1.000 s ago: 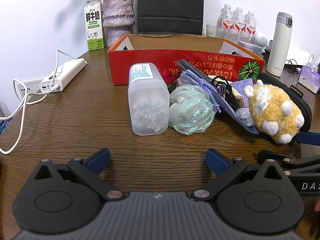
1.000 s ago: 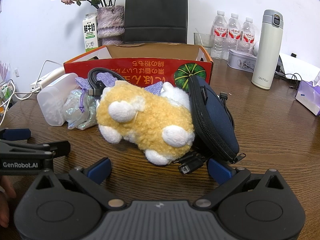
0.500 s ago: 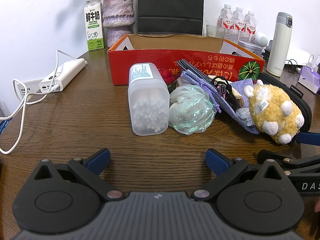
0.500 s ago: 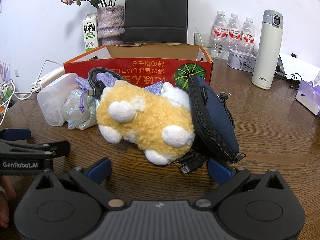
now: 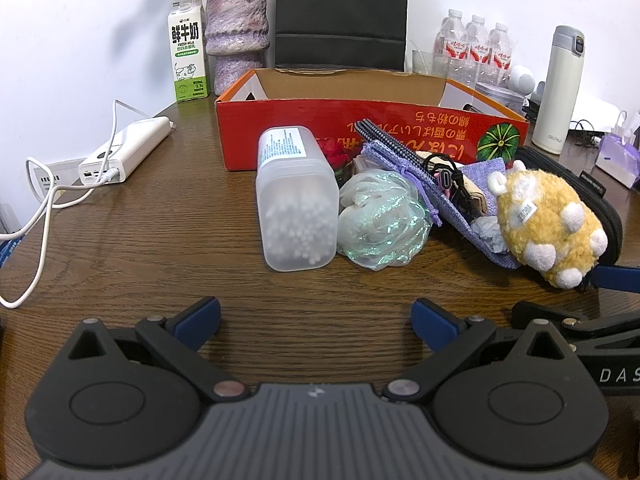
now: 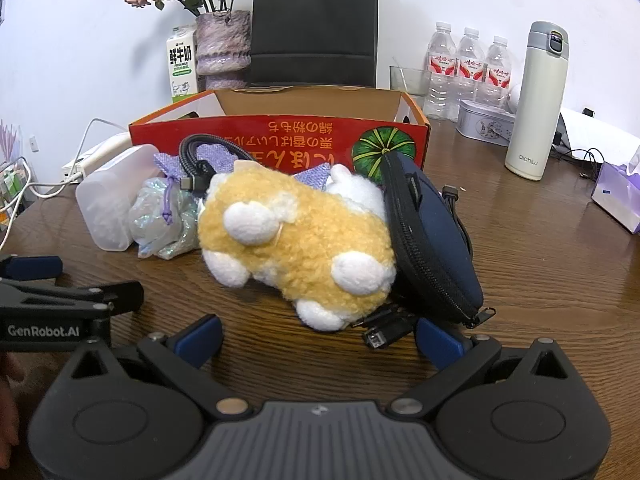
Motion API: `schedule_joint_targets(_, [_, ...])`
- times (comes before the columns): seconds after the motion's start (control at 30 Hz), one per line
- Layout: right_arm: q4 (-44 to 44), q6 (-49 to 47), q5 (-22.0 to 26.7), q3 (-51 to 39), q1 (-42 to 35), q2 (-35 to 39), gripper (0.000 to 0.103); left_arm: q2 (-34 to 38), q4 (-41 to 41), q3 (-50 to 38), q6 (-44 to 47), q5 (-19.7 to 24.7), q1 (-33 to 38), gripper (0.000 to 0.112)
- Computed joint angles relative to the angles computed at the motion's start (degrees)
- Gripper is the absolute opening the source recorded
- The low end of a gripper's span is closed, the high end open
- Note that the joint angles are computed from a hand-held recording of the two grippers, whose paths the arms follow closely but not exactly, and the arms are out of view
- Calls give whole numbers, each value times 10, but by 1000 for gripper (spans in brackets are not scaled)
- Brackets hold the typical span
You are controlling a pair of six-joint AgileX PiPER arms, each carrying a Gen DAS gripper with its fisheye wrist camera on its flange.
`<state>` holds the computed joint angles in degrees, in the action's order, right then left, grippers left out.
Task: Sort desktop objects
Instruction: 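Reach the left tool toward the clear cotton-swab container, then grasp the swab container with the left tool while the right tool grasps the navy case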
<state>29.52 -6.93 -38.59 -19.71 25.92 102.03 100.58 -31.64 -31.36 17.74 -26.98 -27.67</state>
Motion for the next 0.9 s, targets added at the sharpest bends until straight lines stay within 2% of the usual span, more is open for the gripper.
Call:
schedule_joint_targets(0.1, [-18,15,-26,21,4,-6,101,-28,41,29,-20,-14,7,103])
schedule_joint_targets(0.17, [-42,29,-50,60,10,-44,92,-52,43,58,-27,-67,7,103])
schedule_joint_targets(0.23, [-91,65,-94,98,-6,-91,92,-72,44,68,-31,-107,12,103])
schedule_joint_targets(0.3, [-86,60,-149,112,-17,-116,92,-76,92,49,-61,-101,36,103])
schedule_joint_targets(0.33, [-69,35,-154,102,-22,-122,92,-65,96,24,-59,-88,42,103])
schedule_joint_targets(0.4, [-31,-39,-113,45,-48,-116,91,-36,35,-30,0,-48,41,103])
schedule_joint_targets(0.43, [-30,-53,-101,15,-76,-94,86,-18,14,-55,22,-34,41,103])
schedule_joint_targets(0.5, [-65,-36,-20,-48,-139,-62,75,5,34,-77,8,-25,46,101])
schedule_joint_targets(0.57, [-172,64,71,-87,-206,-45,61,24,33,-100,6,-5,52,78])
schedule_joint_targets(0.63, [-283,179,115,-108,-247,-31,61,37,51,-119,-19,25,70,43])
schedule_joint_targets(0.67, [-341,236,111,-113,-263,-14,61,41,60,-126,-30,39,77,43])
schedule_joint_targets(0.73, [-455,346,65,-103,-303,6,59,43,49,-119,-20,24,74,43])
schedule_joint_targets(0.77, [-491,376,64,-100,-315,3,55,39,58,-109,-26,15,73,43])
schedule_joint_targets(0.8, [-507,385,62,-96,-321,-3,53,31,74,-93,-45,-2,72,43])
schedule_joint_targets(0.87, [-541,402,55,-94,-331,-4,38,8,74,-62,-57,-30,63,43])
schedule_joint_targets(0.9, [-532,392,46,-81,-331,-16,33,-6,63,-52,-49,-33,59,43])
